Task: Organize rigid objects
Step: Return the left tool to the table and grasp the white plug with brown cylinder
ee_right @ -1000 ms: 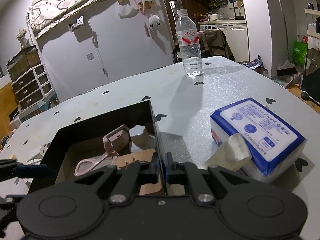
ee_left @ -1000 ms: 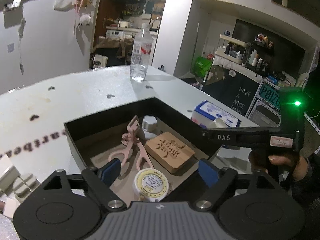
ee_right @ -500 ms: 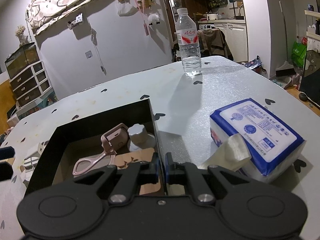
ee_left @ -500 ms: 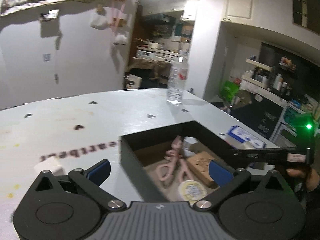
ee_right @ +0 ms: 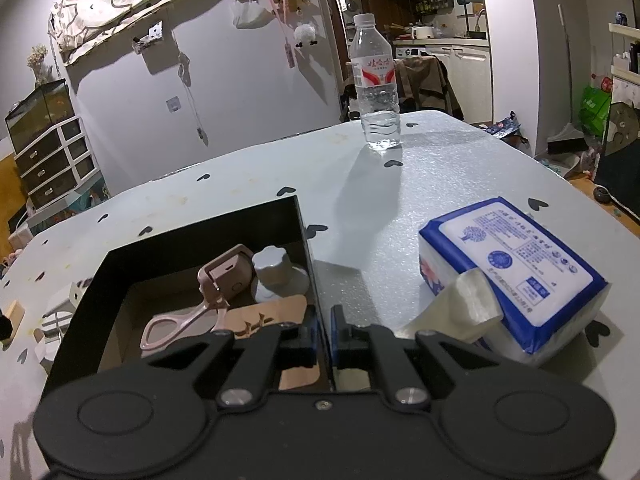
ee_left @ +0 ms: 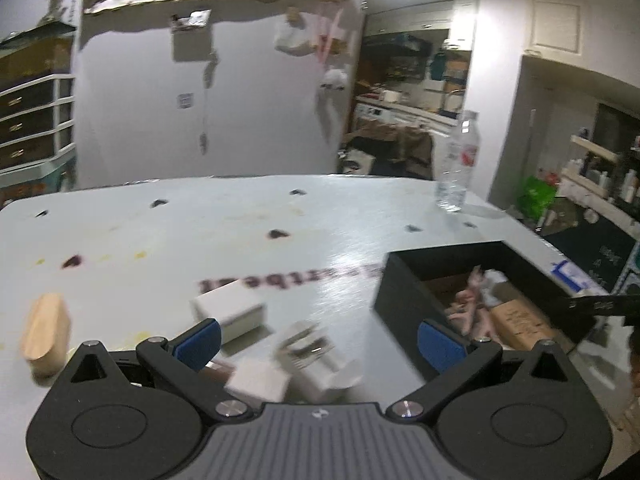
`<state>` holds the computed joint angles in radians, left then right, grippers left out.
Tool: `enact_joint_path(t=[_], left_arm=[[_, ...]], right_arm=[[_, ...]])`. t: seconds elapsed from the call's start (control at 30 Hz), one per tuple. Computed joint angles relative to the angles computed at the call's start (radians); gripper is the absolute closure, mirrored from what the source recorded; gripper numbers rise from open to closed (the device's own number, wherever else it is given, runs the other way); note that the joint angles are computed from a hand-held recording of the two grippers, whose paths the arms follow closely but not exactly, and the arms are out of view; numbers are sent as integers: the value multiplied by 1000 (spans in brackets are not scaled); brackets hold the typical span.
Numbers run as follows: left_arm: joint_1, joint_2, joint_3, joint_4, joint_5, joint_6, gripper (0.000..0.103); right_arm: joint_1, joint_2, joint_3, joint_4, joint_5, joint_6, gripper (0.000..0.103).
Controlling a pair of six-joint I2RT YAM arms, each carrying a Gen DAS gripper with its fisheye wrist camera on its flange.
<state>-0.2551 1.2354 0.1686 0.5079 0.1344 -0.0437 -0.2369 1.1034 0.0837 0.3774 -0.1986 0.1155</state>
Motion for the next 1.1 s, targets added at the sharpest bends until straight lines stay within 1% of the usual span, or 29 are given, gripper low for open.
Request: enact_joint_path(t=[0.17, 0.3, 0.37, 0.47, 0.5, 0.87, 1.0, 1.1], left_arm=[[73, 60, -12, 43, 0, 28, 0], [101, 104, -21, 70, -10, 52, 0], [97, 136, -22, 88, -36, 69, 0], [78, 193, -14, 108, -99, 87, 0], [79, 211, -12, 116, -105, 96, 0], [103, 405, 46, 220, -76, 139, 0], [101, 462, 87, 228, -82, 161, 0], [104, 482, 106, 245, -66, 175, 0]], right_arm=[[13, -2, 3, -6, 17, 5, 96], [15, -6, 5, -14, 22, 4, 96], [18, -5, 6, -14, 26, 3, 96], [16, -6, 6, -15, 24, 1, 96], [17, -6, 6, -16, 23, 3, 96], [23, -12, 9, -29, 30, 0, 96], [22, -12, 10, -30, 29, 0, 96], [22, -12, 11, -31, 29, 0, 96]])
